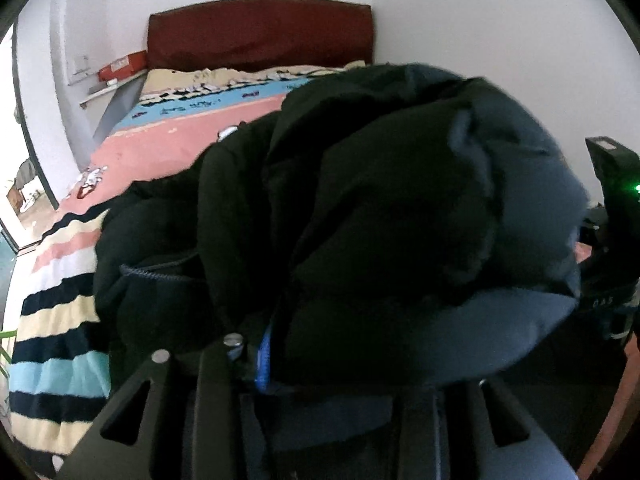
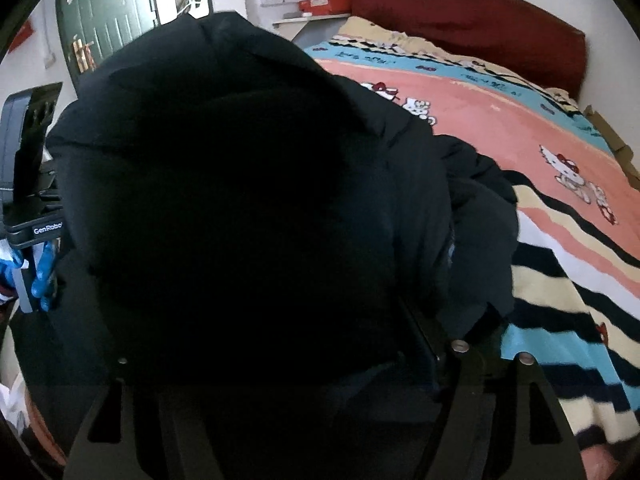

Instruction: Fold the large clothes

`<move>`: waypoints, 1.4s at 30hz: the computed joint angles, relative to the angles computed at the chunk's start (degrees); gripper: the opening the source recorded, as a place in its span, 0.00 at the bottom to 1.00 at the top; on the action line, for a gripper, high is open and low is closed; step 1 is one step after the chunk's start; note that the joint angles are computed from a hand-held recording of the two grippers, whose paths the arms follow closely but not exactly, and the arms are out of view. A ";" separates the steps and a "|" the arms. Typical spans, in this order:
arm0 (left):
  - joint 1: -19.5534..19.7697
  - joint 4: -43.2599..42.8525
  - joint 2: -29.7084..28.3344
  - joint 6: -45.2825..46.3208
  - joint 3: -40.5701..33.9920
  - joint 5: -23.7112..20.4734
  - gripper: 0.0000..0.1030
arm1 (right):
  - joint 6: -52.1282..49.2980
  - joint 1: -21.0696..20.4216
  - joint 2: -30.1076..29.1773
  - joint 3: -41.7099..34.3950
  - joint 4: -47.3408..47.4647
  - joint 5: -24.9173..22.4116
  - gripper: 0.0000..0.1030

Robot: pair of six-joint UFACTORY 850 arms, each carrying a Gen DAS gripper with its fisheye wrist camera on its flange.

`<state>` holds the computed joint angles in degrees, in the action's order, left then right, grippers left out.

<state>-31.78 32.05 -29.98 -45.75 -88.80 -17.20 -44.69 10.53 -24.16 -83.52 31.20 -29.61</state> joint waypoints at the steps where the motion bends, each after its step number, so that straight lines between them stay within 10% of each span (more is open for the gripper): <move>1: -0.13 0.81 0.55 -1.18 0.68 0.26 0.38 | -0.18 -0.20 0.62 0.70 0.73 0.17 0.70; 14: 1.11 -3.52 10.20 0.18 10.61 4.45 0.46 | -1.81 -3.45 6.01 3.72 4.96 -3.44 0.72; 30: 4.76 -26.94 -9.15 25.72 -21.08 -4.86 0.47 | 7.69 1.86 -8.49 -22.06 -1.78 -5.98 0.72; 42: 2.05 -33.01 -5.05 34.62 -4.78 1.54 0.49 | -0.59 1.05 -6.92 -10.05 2.09 -8.38 0.73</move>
<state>-29.73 -0.97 -35.03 -11.13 -93.58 -15.66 -45.28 11.58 -31.08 -93.57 33.29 -37.99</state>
